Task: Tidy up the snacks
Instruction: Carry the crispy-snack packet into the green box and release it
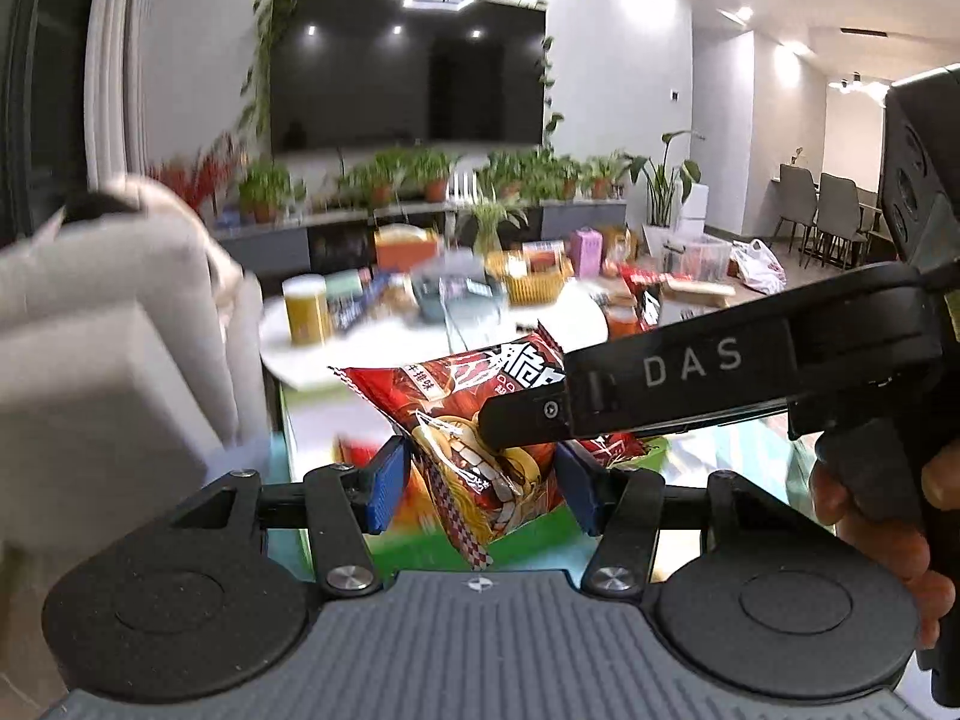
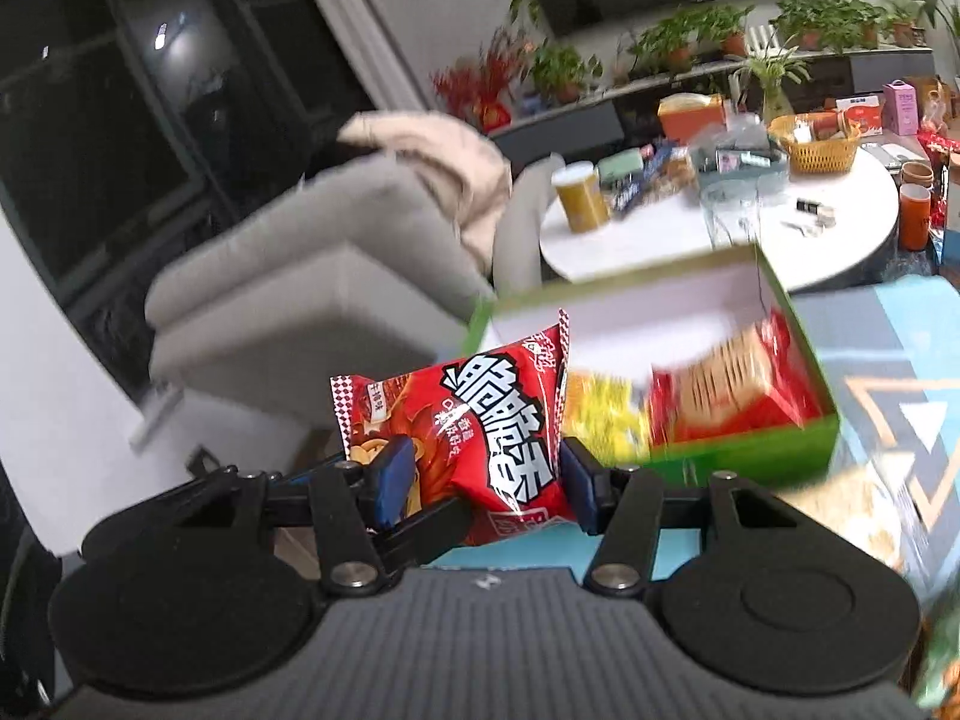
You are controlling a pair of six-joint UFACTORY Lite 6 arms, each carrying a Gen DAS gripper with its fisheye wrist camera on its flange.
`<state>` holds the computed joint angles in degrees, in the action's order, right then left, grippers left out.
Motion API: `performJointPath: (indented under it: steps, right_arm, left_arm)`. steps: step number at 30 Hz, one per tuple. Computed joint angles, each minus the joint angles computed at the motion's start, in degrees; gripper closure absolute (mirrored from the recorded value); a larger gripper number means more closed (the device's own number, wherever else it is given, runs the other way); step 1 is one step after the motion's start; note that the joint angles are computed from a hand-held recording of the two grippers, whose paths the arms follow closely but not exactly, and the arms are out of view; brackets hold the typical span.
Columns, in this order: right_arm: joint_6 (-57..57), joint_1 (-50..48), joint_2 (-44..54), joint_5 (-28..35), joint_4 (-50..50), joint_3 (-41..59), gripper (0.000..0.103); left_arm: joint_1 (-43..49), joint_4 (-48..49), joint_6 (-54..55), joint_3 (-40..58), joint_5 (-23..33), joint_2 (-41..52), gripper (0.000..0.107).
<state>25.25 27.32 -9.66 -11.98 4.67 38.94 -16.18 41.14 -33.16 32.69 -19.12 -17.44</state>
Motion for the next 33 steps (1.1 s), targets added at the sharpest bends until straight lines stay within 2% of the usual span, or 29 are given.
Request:
performJointPath:
  steps: [4,6,10,17,19,23,26,30,33]
  right_arm:
    - [-18.6,0.3,1.4,-1.0,15.3,4.5,0.06]
    - [-22.9,-0.3,2.7,-2.0,17.1,6.2,0.06]
    - [-21.7,-2.3,7.1,-4.3,12.9,8.9,0.06]
    - [-16.1,-4.8,21.1,-13.0,7.3,14.8,0.06]
    - [-12.1,-5.8,24.5,-12.5,4.0,17.4,0.06]
    - [-1.6,-8.2,33.0,-10.8,-5.7,24.4,0.06]
    - [-3.1,-7.5,36.9,-9.5,-3.9,28.0,0.06]
    - [-16.9,-6.0,39.6,-7.8,9.3,29.9,0.06]
    - [-11.5,-7.3,38.0,-6.6,5.6,27.8,0.06]
  left_arm:
    - [0.6,4.3,-3.5,7.3,0.7,3.7,0.056]
    - [0.6,3.3,-2.2,10.9,0.5,6.6,0.056]
    - [-0.3,-3.0,5.8,17.2,0.3,14.0,0.056]
    - [-1.6,-19.4,27.0,24.5,-1.6,26.7,0.056]
    - [-1.6,-22.4,31.3,26.8,-3.1,31.2,0.056]
    - [-0.6,-23.3,32.8,32.2,-2.9,39.1,0.056]
    - [-0.2,-24.8,34.4,36.8,-1.1,44.3,0.056]
    - [0.1,-34.6,43.9,42.0,3.8,49.6,0.055]
    - [1.8,-30.3,38.8,40.6,4.6,48.9,0.055]
